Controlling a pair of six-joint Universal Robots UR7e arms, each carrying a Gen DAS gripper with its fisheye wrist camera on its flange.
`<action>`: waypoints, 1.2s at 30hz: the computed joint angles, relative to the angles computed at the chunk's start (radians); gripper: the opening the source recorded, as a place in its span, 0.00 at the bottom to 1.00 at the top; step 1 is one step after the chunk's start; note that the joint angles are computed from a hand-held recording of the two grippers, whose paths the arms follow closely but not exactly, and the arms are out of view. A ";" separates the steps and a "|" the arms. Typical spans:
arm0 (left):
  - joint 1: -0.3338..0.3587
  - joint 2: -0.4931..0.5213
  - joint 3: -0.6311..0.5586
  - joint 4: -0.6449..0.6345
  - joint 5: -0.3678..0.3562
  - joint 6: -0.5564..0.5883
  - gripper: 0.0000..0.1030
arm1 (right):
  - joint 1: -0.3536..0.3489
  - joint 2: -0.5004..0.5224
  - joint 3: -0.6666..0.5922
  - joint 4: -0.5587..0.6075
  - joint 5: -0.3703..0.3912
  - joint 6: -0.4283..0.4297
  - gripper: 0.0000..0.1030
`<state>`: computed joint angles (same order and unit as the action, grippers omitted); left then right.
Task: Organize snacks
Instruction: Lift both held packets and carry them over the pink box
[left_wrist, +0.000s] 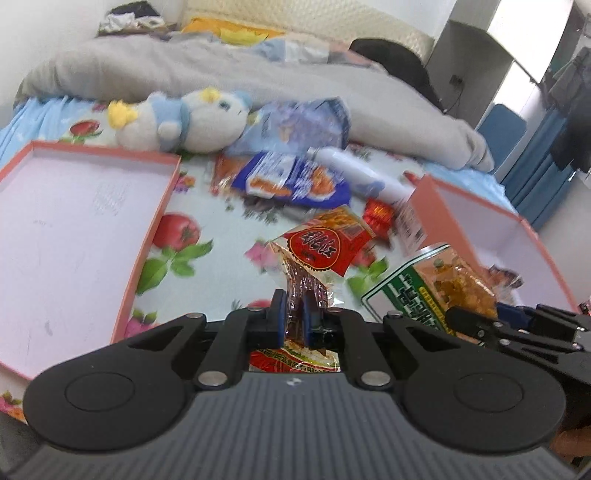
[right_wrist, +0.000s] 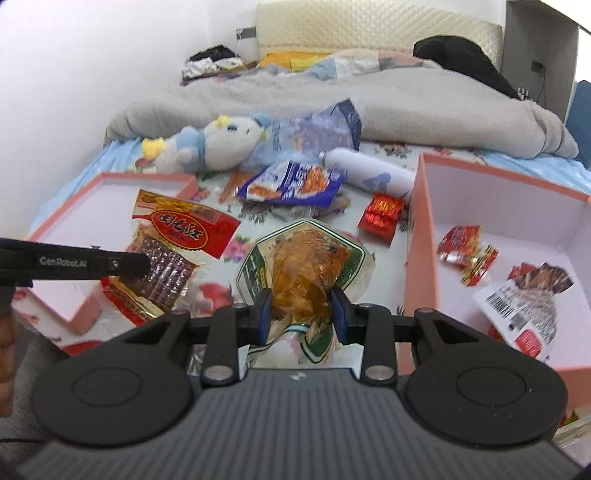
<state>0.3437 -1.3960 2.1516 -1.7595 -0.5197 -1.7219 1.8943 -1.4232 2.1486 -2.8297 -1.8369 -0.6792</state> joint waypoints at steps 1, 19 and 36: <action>0.000 0.008 -0.019 0.008 0.007 0.007 0.10 | 0.006 -0.003 -0.009 0.001 0.001 0.005 0.34; 0.029 0.237 -0.335 -0.365 0.145 0.546 0.10 | 0.022 -0.031 -0.203 -0.016 0.038 0.049 0.34; 0.139 0.567 -0.613 -0.754 -0.027 0.996 0.10 | -0.101 -0.021 -0.297 -0.013 -0.048 0.044 0.34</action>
